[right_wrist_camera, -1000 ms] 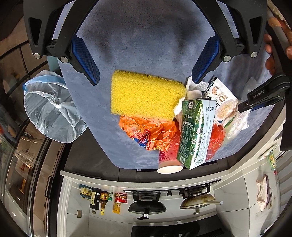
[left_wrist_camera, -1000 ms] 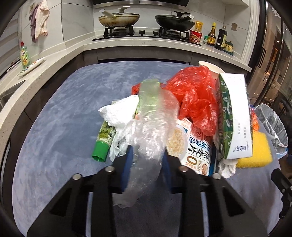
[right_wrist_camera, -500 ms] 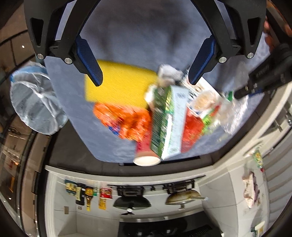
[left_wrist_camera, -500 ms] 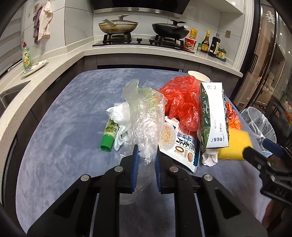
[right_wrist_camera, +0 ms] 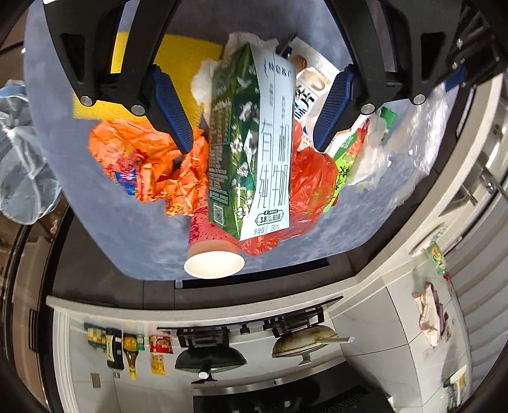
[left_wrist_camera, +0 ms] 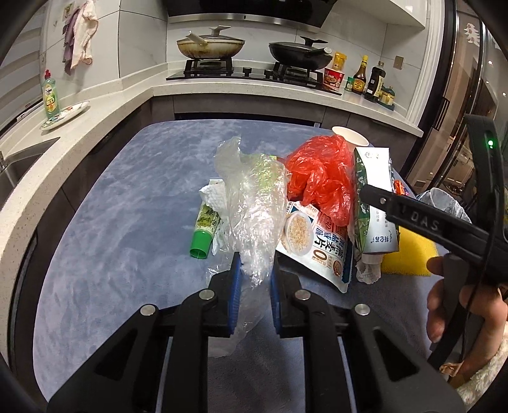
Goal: Collect trash
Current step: 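Grasp the green drink carton with the right tool and lift it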
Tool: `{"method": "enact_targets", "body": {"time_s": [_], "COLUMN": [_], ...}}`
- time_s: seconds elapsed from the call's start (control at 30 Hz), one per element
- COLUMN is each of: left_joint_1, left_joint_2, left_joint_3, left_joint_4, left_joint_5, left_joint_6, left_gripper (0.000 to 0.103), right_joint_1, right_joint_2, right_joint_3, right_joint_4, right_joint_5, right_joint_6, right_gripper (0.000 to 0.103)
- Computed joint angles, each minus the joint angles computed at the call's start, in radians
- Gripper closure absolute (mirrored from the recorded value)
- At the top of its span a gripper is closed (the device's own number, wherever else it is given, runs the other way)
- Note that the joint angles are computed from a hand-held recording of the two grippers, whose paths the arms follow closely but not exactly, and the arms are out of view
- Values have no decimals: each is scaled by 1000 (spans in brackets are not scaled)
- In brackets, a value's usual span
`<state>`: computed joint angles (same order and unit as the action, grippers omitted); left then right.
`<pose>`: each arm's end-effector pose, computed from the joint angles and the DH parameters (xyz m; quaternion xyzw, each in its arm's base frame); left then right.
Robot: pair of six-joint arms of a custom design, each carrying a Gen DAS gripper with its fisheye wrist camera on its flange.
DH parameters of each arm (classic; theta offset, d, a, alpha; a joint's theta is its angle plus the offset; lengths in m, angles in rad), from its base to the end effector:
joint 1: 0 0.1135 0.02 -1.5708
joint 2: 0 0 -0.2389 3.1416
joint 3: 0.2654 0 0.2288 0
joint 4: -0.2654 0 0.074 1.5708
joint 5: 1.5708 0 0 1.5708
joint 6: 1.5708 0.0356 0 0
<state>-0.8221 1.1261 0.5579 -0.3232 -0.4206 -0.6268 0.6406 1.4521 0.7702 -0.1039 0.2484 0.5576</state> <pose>0.1485 -0.1385 0.1781 0.0207 0.9245 -0.0686 0.3745 0.2278 0.1589 0.1814 0.0093 0.9180 0.1195 0.3780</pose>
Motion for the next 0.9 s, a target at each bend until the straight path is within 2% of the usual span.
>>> {"method": "enact_targets", "body": {"time_s": [0.17,0.2,0.3,0.47,0.67,0.9], "left_joint_1": [-3,-1,-7,-26,-93,-224], "left_joint_2": [11,14,26,33,16,49], "left_joint_3": [-4,-3,4,18,73,209], "left_joint_4": [18,22,26,20,-32,-88], "left_joint_5": [9,13,12,-1,-44,-113], "left_joint_6": [1,4,2,2,-9,2], "left_gripper": [87,87,87,87,87,87], "right_joint_1": [-27,-33,-46,-30,-13,-67], "right_joint_2": [44,54,48,-20,-239,-586], "right_joint_3": [5,6,-14,-45,-105,-133], "right_joint_4": [40,45,74,65,-35,-314], "right_joint_5": [-45,-57,-86,-57,-23,36], "right_joint_6": [-6,-5,0,-12,-10,-32], "right_gripper": [41,46,46,46,46,46]}}
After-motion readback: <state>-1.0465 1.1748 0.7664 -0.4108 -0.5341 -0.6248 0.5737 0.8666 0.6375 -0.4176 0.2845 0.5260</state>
